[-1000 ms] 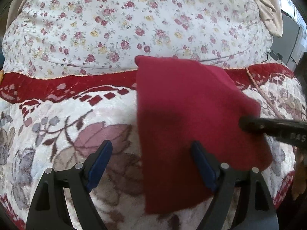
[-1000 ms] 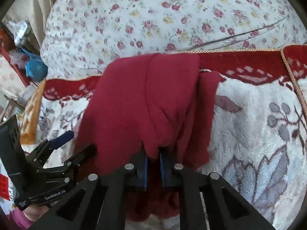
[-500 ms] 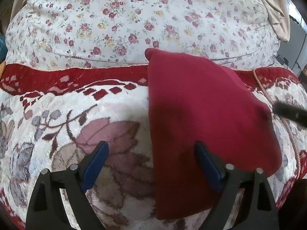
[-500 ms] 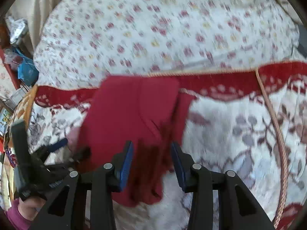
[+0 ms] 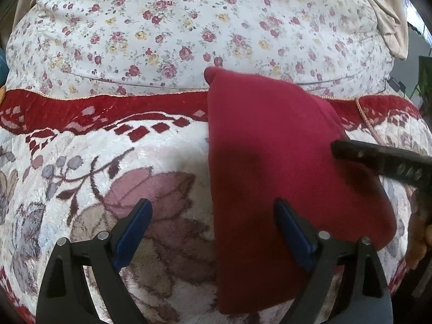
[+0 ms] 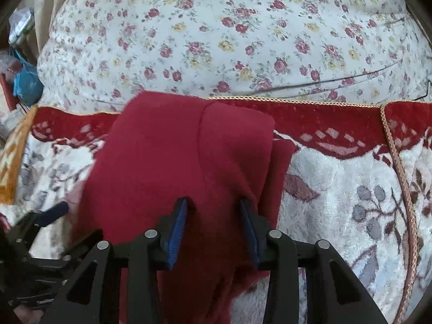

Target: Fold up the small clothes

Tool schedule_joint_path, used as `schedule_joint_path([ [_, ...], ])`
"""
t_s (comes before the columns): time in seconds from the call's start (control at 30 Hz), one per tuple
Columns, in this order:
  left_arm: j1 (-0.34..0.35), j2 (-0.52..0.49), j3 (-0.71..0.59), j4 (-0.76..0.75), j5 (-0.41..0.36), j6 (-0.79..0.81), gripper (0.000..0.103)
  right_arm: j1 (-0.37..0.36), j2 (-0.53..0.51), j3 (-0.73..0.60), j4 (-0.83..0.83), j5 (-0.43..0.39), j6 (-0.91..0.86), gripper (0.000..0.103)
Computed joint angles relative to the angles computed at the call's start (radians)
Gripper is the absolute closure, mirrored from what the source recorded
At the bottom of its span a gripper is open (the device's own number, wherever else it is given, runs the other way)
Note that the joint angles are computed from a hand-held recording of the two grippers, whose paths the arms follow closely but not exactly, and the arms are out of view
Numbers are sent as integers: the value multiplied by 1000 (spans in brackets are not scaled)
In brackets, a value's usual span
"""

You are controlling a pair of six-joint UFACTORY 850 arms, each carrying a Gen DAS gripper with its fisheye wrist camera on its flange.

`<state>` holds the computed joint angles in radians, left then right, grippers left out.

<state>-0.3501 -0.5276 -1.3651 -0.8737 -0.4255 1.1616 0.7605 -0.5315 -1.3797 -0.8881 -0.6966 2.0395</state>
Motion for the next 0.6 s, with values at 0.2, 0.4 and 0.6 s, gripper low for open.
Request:
schedule_joint_path([
  [0.2,14,-15,-26,-28,-11,0,12,-51,-11,-18,-11,-45,-11,59],
  [0.4,30,-33,-51,-33,-83,-9,12,-93,-5,49,-4,25,34,58],
  [0.6,30,-41,-65,-40,-131,-10,12,5,50,86,-52,-3,112,46],
])
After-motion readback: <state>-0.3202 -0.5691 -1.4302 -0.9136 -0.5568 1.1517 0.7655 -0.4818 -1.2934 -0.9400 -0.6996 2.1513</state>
